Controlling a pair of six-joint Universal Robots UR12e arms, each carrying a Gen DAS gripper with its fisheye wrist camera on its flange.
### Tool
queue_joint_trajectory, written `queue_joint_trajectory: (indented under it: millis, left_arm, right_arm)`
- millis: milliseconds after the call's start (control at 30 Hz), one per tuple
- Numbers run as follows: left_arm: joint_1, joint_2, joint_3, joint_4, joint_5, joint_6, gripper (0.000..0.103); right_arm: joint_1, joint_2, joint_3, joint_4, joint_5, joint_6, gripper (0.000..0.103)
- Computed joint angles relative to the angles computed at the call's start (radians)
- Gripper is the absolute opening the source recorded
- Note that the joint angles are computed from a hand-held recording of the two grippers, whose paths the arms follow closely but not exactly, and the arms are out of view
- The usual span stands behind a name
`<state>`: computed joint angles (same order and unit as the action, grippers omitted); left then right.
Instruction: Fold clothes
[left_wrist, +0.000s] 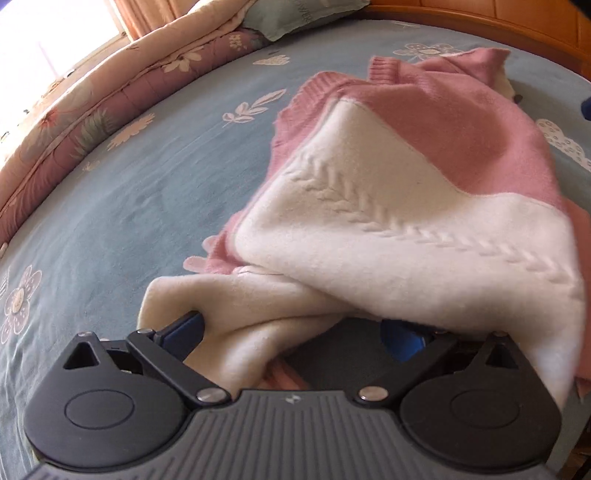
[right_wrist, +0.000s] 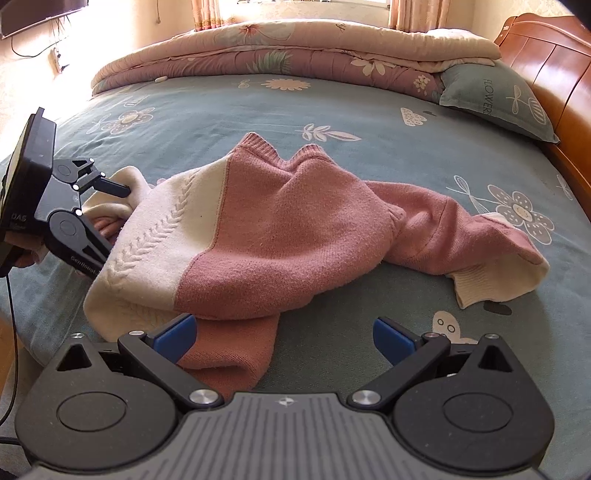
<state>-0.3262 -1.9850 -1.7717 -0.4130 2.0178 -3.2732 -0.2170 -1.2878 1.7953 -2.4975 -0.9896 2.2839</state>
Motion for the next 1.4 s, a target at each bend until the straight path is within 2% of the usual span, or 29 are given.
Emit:
queue_joint_trajectory:
  millis: [167, 300, 400, 467, 567, 633, 700, 767, 833, 867, 900, 1000, 1100, 1167, 1233, 1300, 1333, 1400]
  left_arm:
    - [0.033, -0.012, 0.024, -0.026, 0.119, -0.116, 0.103]
    - [0.048, 0.016, 0.0, -0.005, 0.092, -0.182, 0.102]
    - [0.035, 0.033, -0.024, 0.004, 0.066, -0.133, 0.102]
    - [0.013, 0.034, -0.035, -0.001, 0.087, -0.066, 0.102]
    - [-0.015, 0.013, -0.027, -0.023, 0.171, 0.012, 0.102]
    - [-0.024, -0.007, -0.013, -0.014, 0.22, 0.03, 0.103]
    - [-0.032, -0.035, 0.013, -0.018, 0.299, 0.044, 0.103]
    - [-0.037, -0.067, 0.045, -0.039, 0.401, 0.037, 0.103]
    - [-0.031, -0.072, 0.059, -0.066, 0.441, -0.046, 0.103]
    - [-0.026, -0.065, 0.057, -0.077, 0.437, -0.101, 0.103]
    - [-0.022, -0.058, 0.052, -0.082, 0.42, -0.116, 0.103]
    - [-0.017, -0.043, 0.033, -0.081, 0.387, -0.084, 0.103]
    - [-0.01, -0.026, 0.017, -0.07, 0.361, -0.126, 0.103]
    - [-0.005, -0.019, 0.015, -0.075, 0.337, -0.149, 0.103]
    - [0.001, -0.014, 0.01, -0.052, 0.293, -0.11, 0.102]
    - [0.008, -0.011, 0.003, -0.01, 0.236, -0.054, 0.102]
    - [0.011, -0.011, 0.0, 0.016, 0.214, -0.032, 0.102]
    - [0.017, -0.018, 0.001, 0.049, 0.191, -0.011, 0.102]
  right_arm:
    - [-0.005, 0.005, 0.001, -0.013, -0.02, 0.027, 0.103]
    - [-0.012, 0.006, 0.002, -0.015, -0.02, 0.038, 0.103]
    - [-0.014, 0.006, 0.002, -0.011, -0.015, 0.035, 0.103]
    - [-0.013, 0.008, 0.001, -0.005, -0.013, 0.031, 0.103]
    - [-0.008, 0.009, 0.002, 0.002, -0.009, 0.026, 0.103]
    - [-0.006, 0.008, 0.005, 0.001, -0.004, 0.022, 0.103]
    - [-0.005, 0.007, 0.006, -0.005, -0.003, 0.019, 0.103]
    - [-0.005, 0.01, 0.005, -0.022, -0.008, 0.024, 0.103]
    - [-0.007, 0.019, -0.001, -0.048, -0.018, 0.031, 0.103]
    - [-0.009, 0.028, -0.006, -0.075, -0.025, 0.038, 0.103]
    - [-0.009, 0.041, -0.013, -0.104, -0.038, 0.046, 0.103]
    - [-0.001, 0.099, -0.05, -0.217, -0.096, 0.054, 0.103]
    - [0.021, 0.177, -0.106, -0.322, -0.172, 0.005, 0.103]
    - [0.037, 0.228, -0.135, -0.412, -0.208, -0.071, 0.103]
    - [0.05, 0.271, -0.16, -0.476, -0.208, -0.176, 0.103]
    - [0.059, 0.3, -0.179, -0.501, -0.171, -0.268, 0.103]
    - [0.062, 0.312, -0.189, -0.508, -0.148, -0.302, 0.103]
    - [0.066, 0.329, -0.206, -0.509, -0.098, -0.317, 0.103]
